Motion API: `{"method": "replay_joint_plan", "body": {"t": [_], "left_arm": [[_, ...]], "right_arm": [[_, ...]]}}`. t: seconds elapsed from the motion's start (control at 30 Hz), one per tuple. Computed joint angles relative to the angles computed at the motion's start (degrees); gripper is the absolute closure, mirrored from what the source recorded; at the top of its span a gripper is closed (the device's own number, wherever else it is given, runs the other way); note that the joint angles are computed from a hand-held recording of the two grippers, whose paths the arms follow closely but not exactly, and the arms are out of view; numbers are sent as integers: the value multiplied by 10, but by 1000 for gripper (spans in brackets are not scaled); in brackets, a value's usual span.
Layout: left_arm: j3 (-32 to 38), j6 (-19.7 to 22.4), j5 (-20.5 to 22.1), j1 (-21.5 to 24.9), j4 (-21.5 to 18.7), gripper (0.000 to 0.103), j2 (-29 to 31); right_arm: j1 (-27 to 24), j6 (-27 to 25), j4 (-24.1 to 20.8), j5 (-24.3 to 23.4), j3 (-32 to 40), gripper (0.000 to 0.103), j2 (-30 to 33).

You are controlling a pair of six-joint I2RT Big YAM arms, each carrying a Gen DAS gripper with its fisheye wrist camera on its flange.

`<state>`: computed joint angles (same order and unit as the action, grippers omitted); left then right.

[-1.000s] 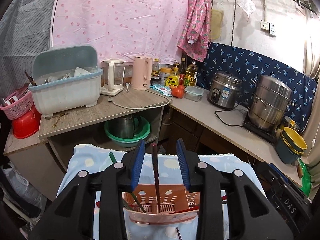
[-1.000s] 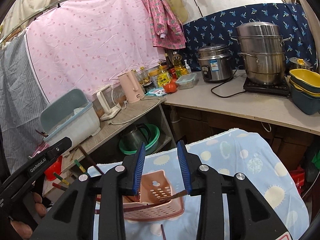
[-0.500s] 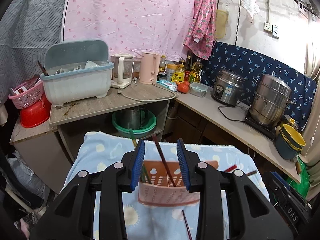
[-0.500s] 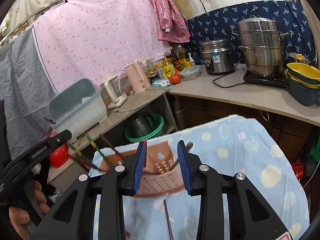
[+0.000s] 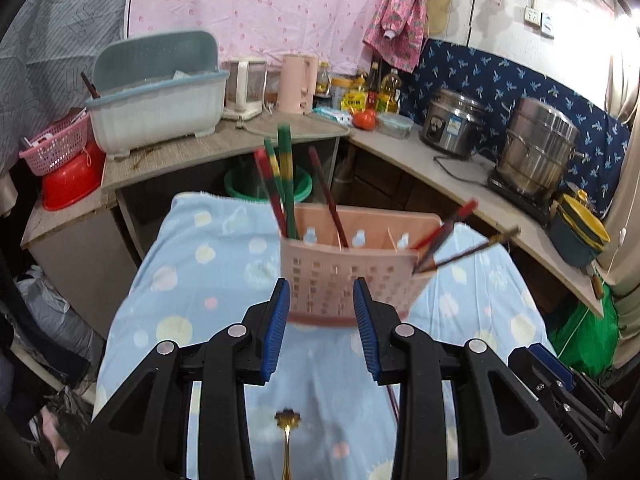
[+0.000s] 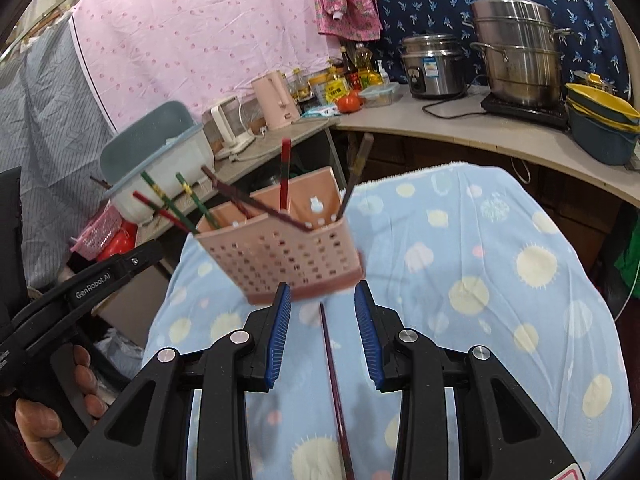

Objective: Organize utensils
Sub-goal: 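Withdraw both open grippers back over the gold spoon and last chopstick, then grasp the gold spoon handle with the left gripper while the right grasps the dark-red chopstick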

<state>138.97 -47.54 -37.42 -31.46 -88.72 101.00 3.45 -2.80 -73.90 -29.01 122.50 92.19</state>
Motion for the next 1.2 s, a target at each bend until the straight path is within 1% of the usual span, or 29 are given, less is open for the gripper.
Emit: {"method": "replay_joint_plan", "body": {"t": [0.1, 0.27, 0.53, 0.7, 1.0, 1.2], "left_arm": [[-54, -20, 11, -11, 10, 72, -21], [-142, -56, 35, -30, 21, 72, -54], [-236, -100, 62, -55, 23, 72, -88], [-290, -126, 80, -67, 26, 72, -107], [-350, -152, 110, -79, 34, 72, -128], [-365, -156, 113, -82, 39, 72, -134]], "right_arm": [[-4, -19, -5, 0, -37, 69, -19], [-4, -56, -6, 15, -107, 70, -56], [-9, -104, -19, 32, -200, 69, -101], [-8, -124, -26, 44, -240, 69, -117], [-7, -145, -27, 57, -281, 69, -132], [-2, -149, -28, 58, -292, 69, -136]]}}
